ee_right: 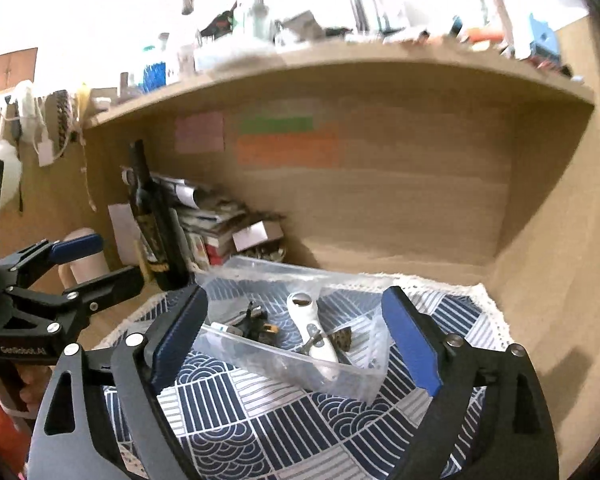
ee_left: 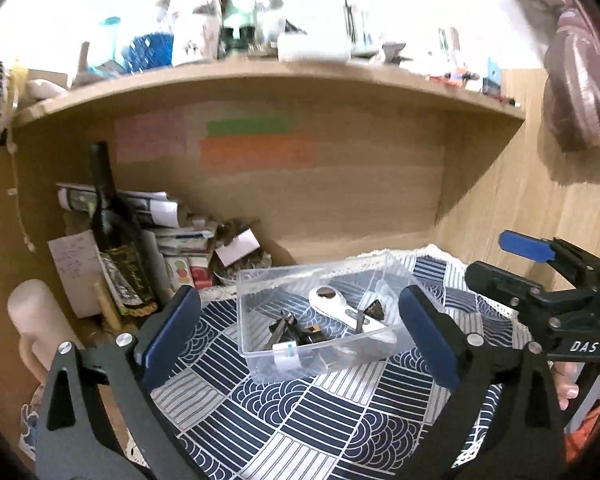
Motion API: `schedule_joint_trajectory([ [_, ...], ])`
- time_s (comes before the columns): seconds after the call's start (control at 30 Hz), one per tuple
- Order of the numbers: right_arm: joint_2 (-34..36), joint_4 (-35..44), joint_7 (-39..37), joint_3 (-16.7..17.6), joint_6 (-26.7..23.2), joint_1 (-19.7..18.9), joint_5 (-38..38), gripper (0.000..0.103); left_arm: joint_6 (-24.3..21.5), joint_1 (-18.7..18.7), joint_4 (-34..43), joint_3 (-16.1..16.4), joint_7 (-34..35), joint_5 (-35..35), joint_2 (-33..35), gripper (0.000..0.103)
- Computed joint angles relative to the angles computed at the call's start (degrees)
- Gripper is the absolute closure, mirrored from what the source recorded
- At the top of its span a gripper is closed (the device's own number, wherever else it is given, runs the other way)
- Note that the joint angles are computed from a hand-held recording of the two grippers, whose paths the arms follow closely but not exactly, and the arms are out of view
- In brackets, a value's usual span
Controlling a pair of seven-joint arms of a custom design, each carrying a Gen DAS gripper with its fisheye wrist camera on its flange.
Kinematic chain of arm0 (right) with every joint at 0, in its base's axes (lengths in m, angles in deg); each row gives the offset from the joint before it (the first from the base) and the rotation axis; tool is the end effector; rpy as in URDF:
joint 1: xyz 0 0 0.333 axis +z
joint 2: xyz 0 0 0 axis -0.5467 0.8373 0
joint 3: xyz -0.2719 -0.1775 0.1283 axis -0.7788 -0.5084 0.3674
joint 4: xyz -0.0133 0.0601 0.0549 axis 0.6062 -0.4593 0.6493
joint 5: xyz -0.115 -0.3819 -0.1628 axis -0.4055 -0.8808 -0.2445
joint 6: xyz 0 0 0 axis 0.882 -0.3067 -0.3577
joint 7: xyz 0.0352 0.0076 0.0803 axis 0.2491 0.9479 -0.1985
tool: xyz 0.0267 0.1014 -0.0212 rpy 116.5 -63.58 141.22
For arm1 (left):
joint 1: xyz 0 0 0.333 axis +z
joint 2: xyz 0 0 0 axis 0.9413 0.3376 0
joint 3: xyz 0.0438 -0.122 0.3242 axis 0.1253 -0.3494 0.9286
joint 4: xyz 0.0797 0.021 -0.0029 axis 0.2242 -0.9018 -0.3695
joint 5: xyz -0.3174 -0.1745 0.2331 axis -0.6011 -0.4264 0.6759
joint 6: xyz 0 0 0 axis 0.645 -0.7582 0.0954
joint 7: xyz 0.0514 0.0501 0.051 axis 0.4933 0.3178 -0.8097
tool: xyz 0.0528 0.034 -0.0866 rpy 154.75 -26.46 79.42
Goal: Organize rigid objects
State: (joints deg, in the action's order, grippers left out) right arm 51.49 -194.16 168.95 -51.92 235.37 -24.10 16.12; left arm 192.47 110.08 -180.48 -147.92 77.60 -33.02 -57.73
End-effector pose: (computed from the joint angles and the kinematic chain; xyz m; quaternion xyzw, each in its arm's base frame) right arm 0.4493 0.1008 0.5202 -0.6816 0.4350 -0.3260 0.4898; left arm 0.4462 -0.3038 0.5600 -0.5905 0.5825 -0.4237 0.3641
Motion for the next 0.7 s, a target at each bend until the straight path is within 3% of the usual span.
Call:
schedule_joint_trajectory([
  [0.13,-2.5,-3.3,-5.1,2.6,2.4,-1.9,5.9,0.005,0.4,-1.7,-1.6,1.4,-0.8,-0.9,-3.1,0.001],
  [0.7,-6.4,-7.6,-10.0,2.3,5.3,-0.8,10.7,0.001,1.2,-3.5,-3.3,2.3,-0.6,-2.9,-7.6,0.0],
])
